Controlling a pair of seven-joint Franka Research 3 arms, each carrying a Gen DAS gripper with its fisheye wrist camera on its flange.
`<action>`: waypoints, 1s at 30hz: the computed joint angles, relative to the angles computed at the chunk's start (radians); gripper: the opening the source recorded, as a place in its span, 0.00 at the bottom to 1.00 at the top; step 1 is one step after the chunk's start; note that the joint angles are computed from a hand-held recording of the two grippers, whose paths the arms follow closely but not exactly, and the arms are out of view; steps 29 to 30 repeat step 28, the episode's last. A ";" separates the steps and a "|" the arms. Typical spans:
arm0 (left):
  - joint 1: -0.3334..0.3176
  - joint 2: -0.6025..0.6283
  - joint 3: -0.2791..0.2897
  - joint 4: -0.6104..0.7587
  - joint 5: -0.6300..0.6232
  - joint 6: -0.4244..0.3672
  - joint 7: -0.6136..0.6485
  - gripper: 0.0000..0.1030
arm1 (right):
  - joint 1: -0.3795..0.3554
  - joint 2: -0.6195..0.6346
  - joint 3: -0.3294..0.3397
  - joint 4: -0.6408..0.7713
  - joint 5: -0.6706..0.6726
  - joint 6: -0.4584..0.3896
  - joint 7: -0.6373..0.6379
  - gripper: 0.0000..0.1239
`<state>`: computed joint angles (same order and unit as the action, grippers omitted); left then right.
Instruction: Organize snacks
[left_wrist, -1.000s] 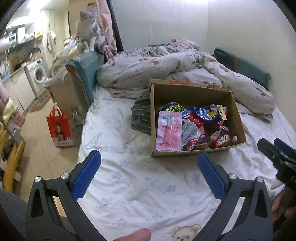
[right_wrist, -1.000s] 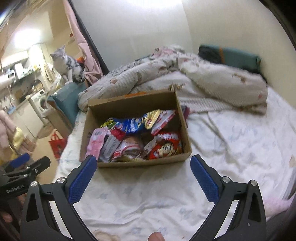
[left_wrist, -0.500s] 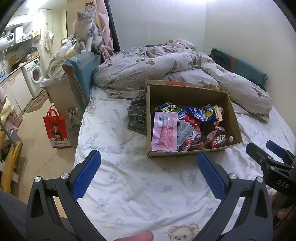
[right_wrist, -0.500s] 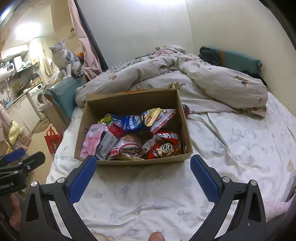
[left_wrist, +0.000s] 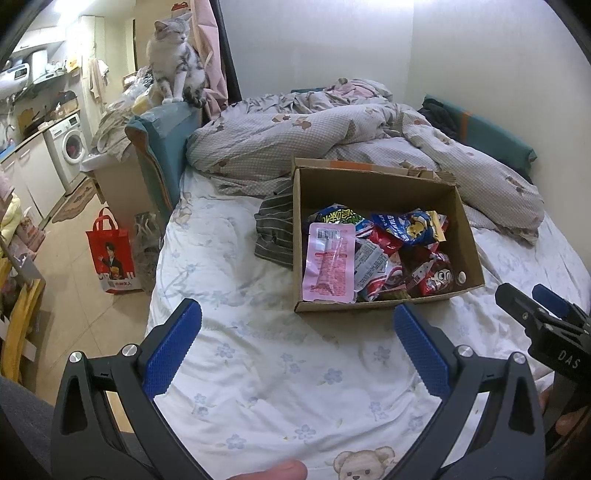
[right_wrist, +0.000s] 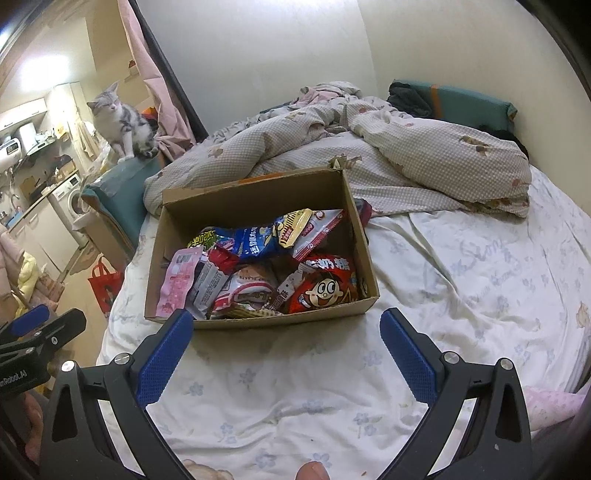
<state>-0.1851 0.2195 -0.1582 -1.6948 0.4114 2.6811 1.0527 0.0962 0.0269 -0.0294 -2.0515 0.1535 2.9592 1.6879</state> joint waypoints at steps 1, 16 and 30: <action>0.000 0.000 0.000 -0.001 0.001 0.000 -0.001 1.00 | 0.000 0.000 0.000 0.000 0.001 0.002 -0.004 0.83; 0.001 -0.001 0.000 -0.003 -0.003 0.002 0.003 1.00 | 0.002 0.000 0.001 0.003 -0.004 -0.003 0.001 0.83; 0.003 -0.001 -0.003 -0.002 -0.014 -0.004 0.011 1.00 | 0.002 0.000 0.000 0.003 -0.007 -0.005 0.004 0.83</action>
